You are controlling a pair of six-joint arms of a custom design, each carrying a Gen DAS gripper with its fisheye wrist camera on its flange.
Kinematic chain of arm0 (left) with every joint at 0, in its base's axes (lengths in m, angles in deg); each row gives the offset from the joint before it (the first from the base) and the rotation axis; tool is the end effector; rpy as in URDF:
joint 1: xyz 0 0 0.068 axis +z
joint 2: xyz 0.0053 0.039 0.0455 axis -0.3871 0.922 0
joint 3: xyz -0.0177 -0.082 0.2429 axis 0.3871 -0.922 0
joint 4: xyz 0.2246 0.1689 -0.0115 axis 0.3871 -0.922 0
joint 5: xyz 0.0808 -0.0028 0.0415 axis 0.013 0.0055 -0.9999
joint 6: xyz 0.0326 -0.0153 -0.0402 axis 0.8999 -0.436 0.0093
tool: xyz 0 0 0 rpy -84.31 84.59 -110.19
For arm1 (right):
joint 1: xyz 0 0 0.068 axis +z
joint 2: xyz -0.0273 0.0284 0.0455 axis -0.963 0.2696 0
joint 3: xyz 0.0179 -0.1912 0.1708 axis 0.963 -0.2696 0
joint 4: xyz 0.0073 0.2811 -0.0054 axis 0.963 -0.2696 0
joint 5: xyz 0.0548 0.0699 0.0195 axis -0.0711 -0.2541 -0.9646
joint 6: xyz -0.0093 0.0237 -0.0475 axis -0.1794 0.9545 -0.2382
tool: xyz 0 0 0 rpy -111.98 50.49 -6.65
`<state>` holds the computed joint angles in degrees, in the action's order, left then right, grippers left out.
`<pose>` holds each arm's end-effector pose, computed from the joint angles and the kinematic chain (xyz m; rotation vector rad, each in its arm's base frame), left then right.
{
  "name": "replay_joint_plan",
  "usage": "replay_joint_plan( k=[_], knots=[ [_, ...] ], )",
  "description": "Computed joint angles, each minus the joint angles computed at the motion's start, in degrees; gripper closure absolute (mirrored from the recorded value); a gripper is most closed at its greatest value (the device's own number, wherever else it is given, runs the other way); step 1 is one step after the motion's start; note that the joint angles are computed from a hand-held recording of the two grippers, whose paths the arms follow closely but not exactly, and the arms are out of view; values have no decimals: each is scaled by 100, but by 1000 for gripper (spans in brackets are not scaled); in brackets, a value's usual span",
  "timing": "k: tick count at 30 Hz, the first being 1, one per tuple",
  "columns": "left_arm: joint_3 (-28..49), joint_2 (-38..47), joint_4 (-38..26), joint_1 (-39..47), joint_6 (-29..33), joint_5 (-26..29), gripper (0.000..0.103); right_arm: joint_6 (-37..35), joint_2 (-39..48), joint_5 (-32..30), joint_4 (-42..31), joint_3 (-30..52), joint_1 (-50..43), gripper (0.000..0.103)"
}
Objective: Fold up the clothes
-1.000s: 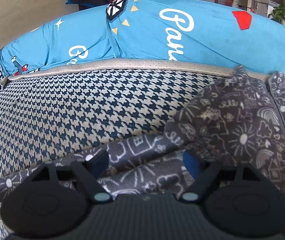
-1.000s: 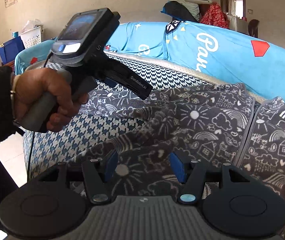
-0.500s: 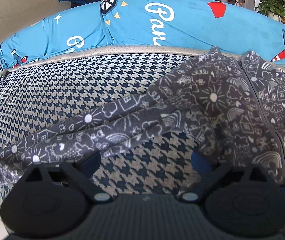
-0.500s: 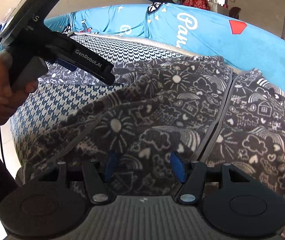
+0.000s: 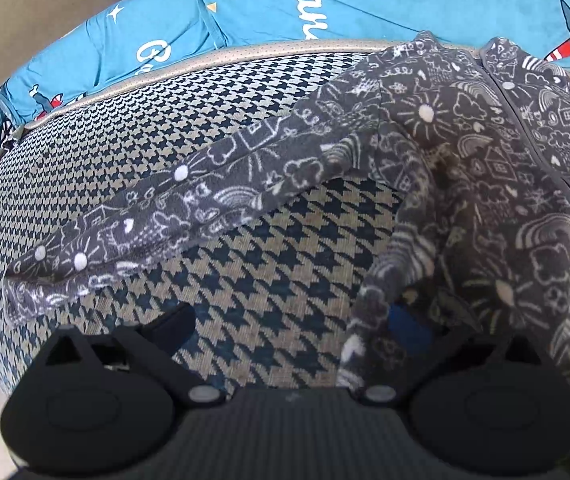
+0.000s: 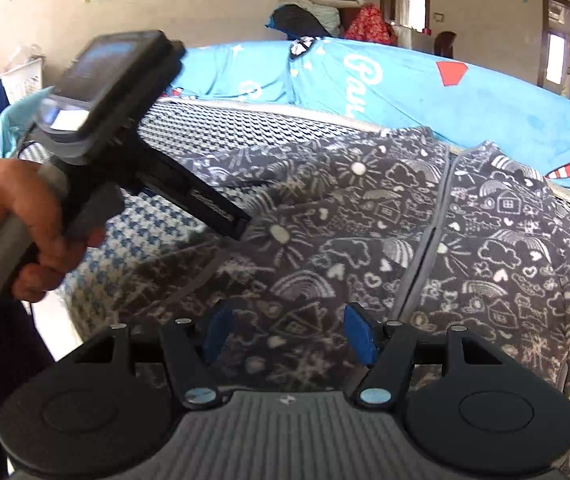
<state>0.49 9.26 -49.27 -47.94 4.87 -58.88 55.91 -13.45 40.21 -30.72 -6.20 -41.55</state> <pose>0.3088 -0.1380 0.2163 0.4645 2.5034 0.0522 0.1407 0.0800 0.1990 -0.2696 2.2083 0.1383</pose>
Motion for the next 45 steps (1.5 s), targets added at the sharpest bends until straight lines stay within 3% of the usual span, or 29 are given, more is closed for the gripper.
replay_joint_plan(
  k=[3, 9, 12, 16, 19, 21, 27, 34, 37, 39, 41, 43, 45],
  knots=[
    [-137, -193, -1, 274, -317, 383, 0, 143, -373, 254, -148, -122, 816, 42],
    [-620, -884, 188, 654, -702, 721, 0, 876, -606, 45, -157, -305, 2160, 49],
    [-915, -1236, 258, 694, -798, 708, 0, 977, -140, 303, 148, -333, 2712, 49],
    [-1202, -1554, 299, 695, -912, 653, 0, 1358, 429, 11, 738, -452, 2514, 51],
    [-1353, -1711, 331, 672, -974, 511, 0, 1337, 753, 412, 1140, -506, 2658, 51],
    [-1415, -1823, 357, 701, -1050, 480, 0, 1486, 898, 355, 1351, -541, 2543, 51],
    [-1751, -2521, 575, 810, -1233, 432, 0, 2097, 1242, -493, 1678, -547, 1936, 51],
    [-1856, -2790, 624, 914, -1425, 490, 0, 2259, 1241, 80, 2234, -708, 2112, 51],
    [-1888, -2845, 678, 905, -1508, 429, 0, 2173, 1635, 402, 2527, -658, 2210, 51],
    [-1891, -2850, 701, 896, -1552, 375, 0, 2087, 1902, 593, 2687, -574, 2286, 55],
    [-1896, -2852, 720, 885, -1591, 315, 0, 1961, 2099, 603, 2827, -519, 2308, 77],
    [-1884, -2846, 718, 902, -1592, 296, 0, 1900, 2075, 451, 2703, -489, 2164, 89],
    [-1889, -2859, 732, 917, -1583, 286, 0, 1906, 2251, 434, 2742, -412, 2144, 93]
  ],
)
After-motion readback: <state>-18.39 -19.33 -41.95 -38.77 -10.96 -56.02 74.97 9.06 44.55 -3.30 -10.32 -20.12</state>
